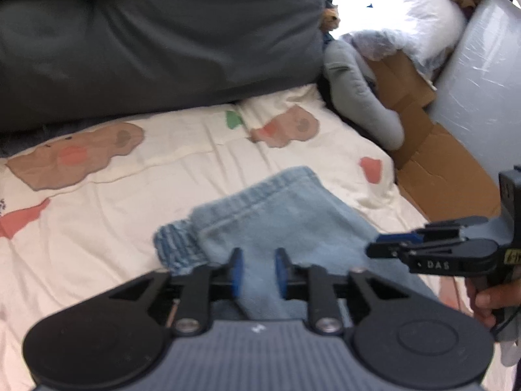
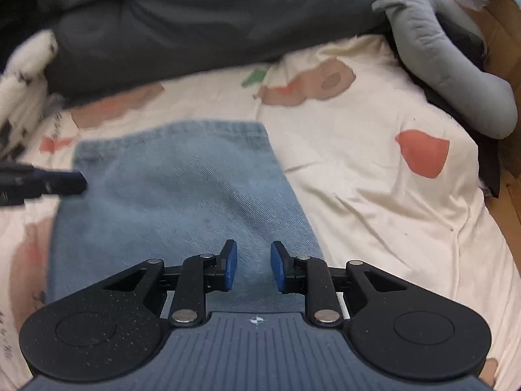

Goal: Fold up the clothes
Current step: 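Open both grippers and release the folded denim onto the sheet, then smooth the folded denim with both open grippers pressing along its surface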

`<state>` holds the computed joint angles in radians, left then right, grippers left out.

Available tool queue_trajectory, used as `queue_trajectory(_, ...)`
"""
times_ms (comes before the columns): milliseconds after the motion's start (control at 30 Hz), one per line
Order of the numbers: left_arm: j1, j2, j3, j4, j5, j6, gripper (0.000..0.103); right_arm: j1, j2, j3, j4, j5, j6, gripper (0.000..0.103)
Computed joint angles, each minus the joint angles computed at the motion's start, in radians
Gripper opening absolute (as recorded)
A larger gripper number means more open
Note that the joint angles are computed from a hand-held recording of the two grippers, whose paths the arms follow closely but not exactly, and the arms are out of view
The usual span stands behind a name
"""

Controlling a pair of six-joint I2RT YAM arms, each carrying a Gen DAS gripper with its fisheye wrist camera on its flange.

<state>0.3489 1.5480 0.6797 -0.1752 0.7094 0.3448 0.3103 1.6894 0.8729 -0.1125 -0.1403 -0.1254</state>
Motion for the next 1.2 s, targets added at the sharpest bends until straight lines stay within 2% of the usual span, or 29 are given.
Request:
queue_trajectory(33,-0.009,-0.008,-0.004,-0.012,0.005,0.011,0.027,0.008,-0.011,-0.012,0.012,-0.007,0.006,0.036)
queue_trajectory(100,-0.035,-0.021,-0.026,-0.015,0.011,0.027,0.029,0.028,-0.013,-0.025,0.032,-0.009,0.006,0.051)
queue_trajectory(233,-0.082,-0.034,-0.077,0.023,-0.017,0.015,0.030,0.061,0.042,-0.008,0.034,0.025,-0.002,0.059)
queue_trajectory(300,-0.090,-0.046,-0.104,0.041,-0.027,0.029,0.031,0.052,0.053,-0.015,0.040,0.017,0.006,0.066)
queue_trajectory(467,-0.091,-0.072,-0.134,0.016,-0.034,0.102,0.040,0.034,0.043,-0.050,0.012,0.016,-0.039,0.068)
queue_trajectory(800,-0.087,-0.127,-0.179,-0.078,-0.027,0.191,0.040,-0.041,-0.113,-0.189,-0.124,-0.016,-0.138,0.071)
queue_trajectory(1000,-0.094,-0.194,-0.213,-0.160,-0.027,0.228,0.043,-0.108,-0.240,-0.267,-0.232,-0.013,-0.283,0.072)
queue_trajectory(1200,-0.135,-0.266,-0.241,-0.255,-0.035,0.278,0.043,-0.245,-0.357,-0.342,-0.312,-0.020,-0.392,0.072)
